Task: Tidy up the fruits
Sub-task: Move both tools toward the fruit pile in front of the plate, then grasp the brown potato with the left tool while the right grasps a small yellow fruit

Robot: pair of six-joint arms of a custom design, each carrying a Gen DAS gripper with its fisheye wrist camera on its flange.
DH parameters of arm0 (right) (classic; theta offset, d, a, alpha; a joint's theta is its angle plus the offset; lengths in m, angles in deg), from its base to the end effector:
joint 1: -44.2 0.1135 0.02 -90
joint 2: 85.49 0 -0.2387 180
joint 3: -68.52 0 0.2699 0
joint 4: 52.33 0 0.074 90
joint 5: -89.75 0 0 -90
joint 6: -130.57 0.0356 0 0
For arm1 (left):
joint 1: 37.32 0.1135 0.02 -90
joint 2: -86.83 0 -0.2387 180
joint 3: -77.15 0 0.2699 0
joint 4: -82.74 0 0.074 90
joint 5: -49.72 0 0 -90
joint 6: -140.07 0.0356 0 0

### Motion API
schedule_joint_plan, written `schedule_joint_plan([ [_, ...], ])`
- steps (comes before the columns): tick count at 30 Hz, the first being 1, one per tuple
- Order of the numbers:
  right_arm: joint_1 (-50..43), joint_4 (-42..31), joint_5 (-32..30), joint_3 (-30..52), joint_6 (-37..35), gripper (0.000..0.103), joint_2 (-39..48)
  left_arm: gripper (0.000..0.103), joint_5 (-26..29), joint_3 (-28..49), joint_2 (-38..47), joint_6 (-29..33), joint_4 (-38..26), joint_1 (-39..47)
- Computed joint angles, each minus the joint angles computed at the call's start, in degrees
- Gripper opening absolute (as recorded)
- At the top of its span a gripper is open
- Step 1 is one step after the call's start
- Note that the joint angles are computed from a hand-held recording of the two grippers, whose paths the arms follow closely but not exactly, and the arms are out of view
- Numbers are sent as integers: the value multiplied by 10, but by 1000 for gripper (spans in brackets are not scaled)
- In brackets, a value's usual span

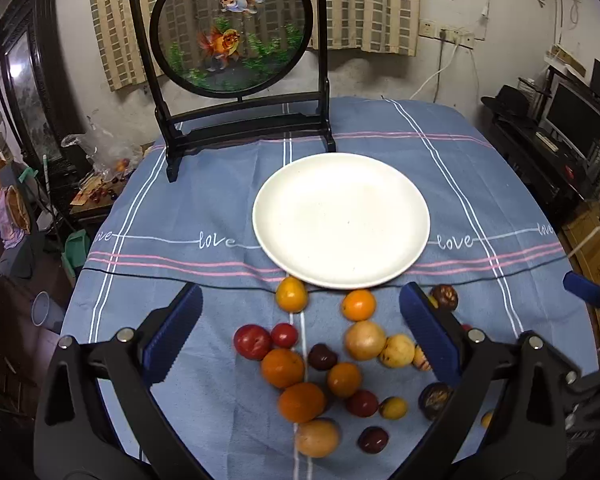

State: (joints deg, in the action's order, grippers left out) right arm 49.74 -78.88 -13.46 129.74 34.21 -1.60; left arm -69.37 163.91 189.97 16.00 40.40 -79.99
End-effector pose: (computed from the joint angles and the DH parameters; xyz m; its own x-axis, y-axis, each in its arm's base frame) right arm 0.3124 0.0385 0.1645 -0.7222 -0.1784 -0.6683 -0.3245 0.9406 0.0996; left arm 0.2969 -0.2501 0.1800 -0.7483 0.0240 -0.6629 -0.0152 0.9985 0.0533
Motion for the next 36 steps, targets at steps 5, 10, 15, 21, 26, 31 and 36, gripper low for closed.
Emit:
schedule_joint_plan([
  [5,-33,-56,7,-24,-81,102,3,100,37,-105,-52,25,40,4],
  [10,-45,-75,25,-93,-124,102,-10,100,55,-177,-80,19,55,-11],
  [15,-32,-53,47,-156,-148,100,-28,100,77,-227,-86,-6,71,-18],
  [21,-51,-68,24,-140,-134,76,23,100,90,-242,-75,-13,82,-25],
  [26,-73,-80,-29,-121,-130,51,65,100,98,-250,-70,-17,90,-27],
  [31,-79,-94,-77,-112,-131,49,63,100,118,-257,-66,-30,95,-19],
  [36,-62,-78,-26,-106,-128,44,89,100,124,-258,-62,-26,103,-25],
])
